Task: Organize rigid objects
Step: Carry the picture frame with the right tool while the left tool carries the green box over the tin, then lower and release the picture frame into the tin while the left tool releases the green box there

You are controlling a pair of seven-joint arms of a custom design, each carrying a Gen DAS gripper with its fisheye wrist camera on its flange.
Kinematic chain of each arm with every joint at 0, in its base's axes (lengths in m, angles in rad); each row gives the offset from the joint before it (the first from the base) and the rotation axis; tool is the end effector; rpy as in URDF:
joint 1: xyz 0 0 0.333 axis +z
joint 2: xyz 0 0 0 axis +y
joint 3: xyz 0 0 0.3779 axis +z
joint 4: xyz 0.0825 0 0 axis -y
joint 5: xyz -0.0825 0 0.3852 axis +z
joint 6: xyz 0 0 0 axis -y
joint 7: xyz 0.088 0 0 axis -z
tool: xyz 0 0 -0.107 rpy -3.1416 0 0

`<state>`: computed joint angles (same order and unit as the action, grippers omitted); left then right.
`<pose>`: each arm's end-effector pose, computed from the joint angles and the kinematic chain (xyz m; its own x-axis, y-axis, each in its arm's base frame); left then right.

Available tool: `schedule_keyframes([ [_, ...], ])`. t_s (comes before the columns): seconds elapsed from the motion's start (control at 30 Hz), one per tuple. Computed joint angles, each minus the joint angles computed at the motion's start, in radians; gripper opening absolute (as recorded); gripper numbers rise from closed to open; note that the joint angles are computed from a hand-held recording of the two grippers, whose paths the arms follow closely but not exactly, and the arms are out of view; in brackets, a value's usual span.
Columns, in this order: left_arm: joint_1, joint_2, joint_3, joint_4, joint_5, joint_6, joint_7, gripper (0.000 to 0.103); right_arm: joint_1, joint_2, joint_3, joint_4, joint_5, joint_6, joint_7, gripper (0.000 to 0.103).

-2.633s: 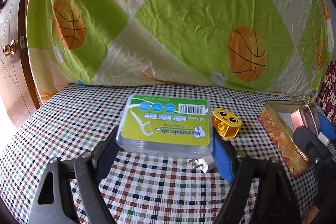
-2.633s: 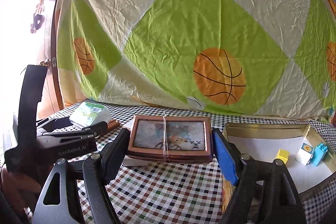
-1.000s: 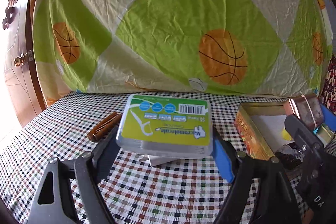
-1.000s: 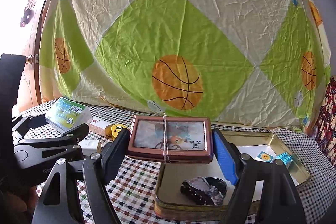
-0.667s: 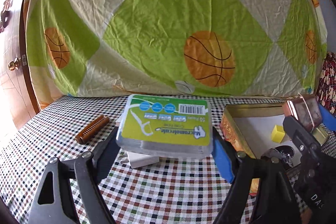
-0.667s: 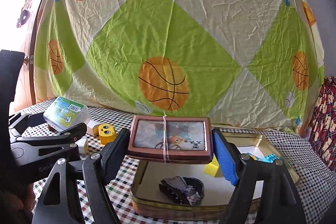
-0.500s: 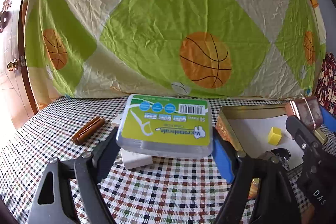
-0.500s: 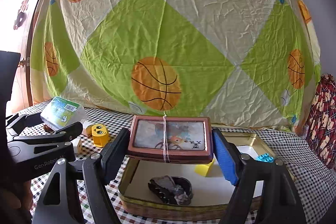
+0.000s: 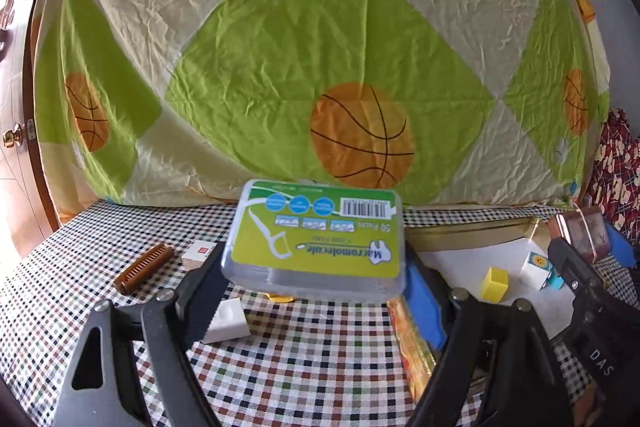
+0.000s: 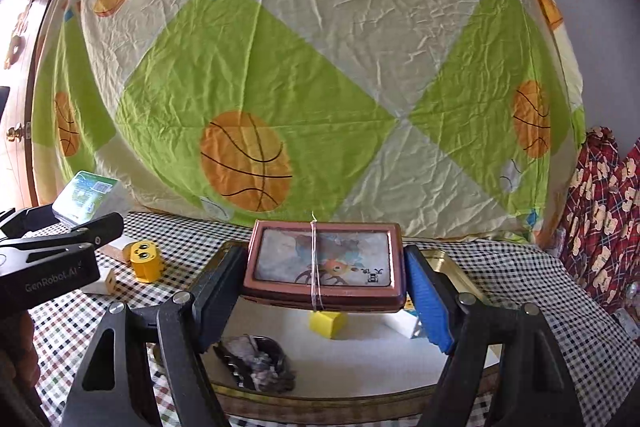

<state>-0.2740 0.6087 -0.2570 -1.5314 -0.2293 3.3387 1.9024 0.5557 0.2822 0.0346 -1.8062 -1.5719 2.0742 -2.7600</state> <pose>0.7130 -0.3205 0.5051 -0.4639 -0.8854 0.0304 -0.3289 0.1402 -0.9339 0.5880 0.3293 0.4900 -0.4911 -0.8679 0.0746 -0.2505 0.0587 -0.9663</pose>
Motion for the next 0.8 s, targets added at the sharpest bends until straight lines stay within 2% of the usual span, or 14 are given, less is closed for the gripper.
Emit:
schedule_keyframes([
  [0.2, -0.006, 0.006, -0.027, 0.019, 0.014, 0.0, 0.005, 0.081, -0.012, -0.038, 0.002, -0.049, 0.003, -0.03, 0.025, 0.079],
  [0.33, -0.025, 0.01, -0.024, 0.025, 0.02, 0.0, 0.01, 0.081, -0.021, -0.052, 0.01, -0.071, 0.002, -0.058, 0.013, 0.079],
  [0.8, -0.071, 0.034, -0.029, 0.065, 0.031, -0.023, 0.027, 0.081, -0.084, -0.119, 0.027, -0.156, 0.023, -0.066, 0.054, 0.079],
])
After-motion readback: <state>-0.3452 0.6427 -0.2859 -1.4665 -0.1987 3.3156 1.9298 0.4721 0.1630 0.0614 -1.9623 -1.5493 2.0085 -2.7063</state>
